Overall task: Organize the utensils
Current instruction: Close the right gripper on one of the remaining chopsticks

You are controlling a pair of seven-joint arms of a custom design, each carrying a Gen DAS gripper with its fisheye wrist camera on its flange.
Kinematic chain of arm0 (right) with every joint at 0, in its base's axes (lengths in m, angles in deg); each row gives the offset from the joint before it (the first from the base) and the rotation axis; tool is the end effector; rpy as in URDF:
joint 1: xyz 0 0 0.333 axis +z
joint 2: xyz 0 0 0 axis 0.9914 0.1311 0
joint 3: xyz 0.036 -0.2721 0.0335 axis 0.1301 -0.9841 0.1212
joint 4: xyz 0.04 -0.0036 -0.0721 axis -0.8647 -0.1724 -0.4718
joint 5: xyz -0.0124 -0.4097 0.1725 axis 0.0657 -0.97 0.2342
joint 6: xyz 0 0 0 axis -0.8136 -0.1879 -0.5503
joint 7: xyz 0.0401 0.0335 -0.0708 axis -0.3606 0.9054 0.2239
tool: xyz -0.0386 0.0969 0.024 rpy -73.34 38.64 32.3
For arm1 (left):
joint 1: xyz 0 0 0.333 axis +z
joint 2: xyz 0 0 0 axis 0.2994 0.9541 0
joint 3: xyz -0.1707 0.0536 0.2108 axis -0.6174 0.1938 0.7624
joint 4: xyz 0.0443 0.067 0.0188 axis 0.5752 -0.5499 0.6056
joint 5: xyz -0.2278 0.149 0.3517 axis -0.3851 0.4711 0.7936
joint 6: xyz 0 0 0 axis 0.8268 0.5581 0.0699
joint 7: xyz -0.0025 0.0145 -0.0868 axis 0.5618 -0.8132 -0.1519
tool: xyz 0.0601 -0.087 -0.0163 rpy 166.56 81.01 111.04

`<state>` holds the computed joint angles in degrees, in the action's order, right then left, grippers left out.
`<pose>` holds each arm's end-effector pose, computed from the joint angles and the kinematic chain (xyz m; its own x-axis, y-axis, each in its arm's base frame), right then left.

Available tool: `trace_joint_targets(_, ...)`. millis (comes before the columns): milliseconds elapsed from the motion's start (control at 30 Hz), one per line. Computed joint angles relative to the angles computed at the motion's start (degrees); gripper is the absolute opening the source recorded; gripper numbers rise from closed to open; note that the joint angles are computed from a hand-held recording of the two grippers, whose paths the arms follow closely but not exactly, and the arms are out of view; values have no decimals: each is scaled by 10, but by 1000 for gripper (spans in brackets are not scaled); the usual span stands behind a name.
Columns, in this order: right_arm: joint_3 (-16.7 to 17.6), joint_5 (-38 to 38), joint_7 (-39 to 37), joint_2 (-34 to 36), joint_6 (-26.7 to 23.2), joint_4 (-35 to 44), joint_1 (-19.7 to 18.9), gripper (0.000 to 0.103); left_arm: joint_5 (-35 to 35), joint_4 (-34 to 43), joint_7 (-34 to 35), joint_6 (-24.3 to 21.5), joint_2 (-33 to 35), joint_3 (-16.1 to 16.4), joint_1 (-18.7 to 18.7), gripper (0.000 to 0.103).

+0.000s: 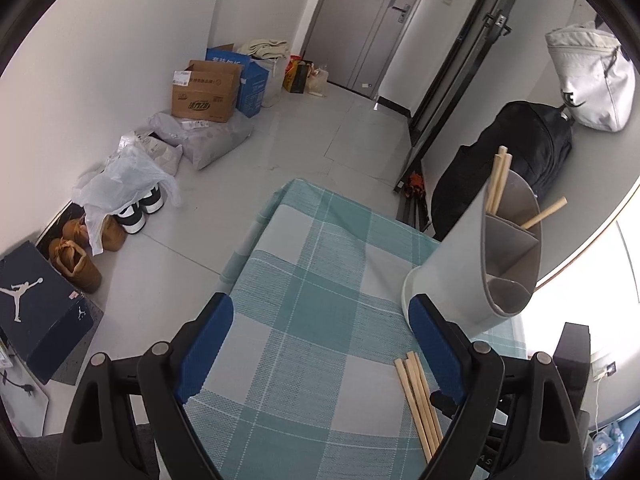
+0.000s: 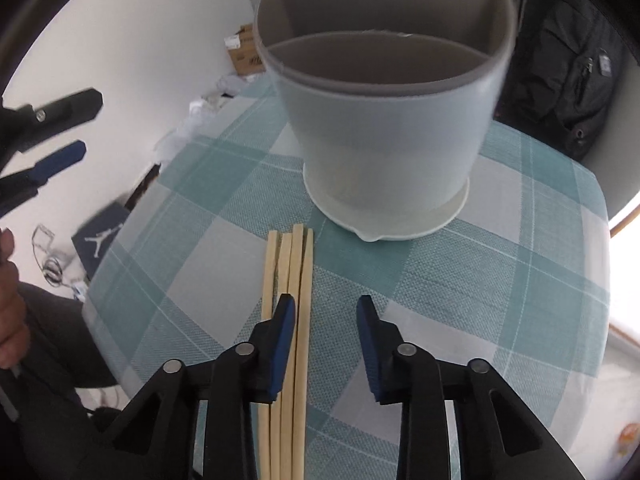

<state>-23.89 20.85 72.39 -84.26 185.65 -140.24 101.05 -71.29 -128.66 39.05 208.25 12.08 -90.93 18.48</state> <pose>0.5376 0.2137 0.3152 0.5909 -0.7999 -0.1049 -0.7486 -0.4952 -0.4408 0.4664 -0.1764 0.4230 0.2958 -0.8934 0.3380 -0.6732 -0.4460 -0.5898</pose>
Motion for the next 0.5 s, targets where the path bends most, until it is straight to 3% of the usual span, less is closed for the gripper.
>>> trace_joint_targets(300, 13, -160, 93, 19, 7, 18, 6, 16, -15, 0, 4, 0, 6, 13, -2, 86)
trace_joint_targets(500, 8, -132, 77, 4, -28, 13, 1, 4, -36, -5, 15, -6, 3, 30, -14, 86)
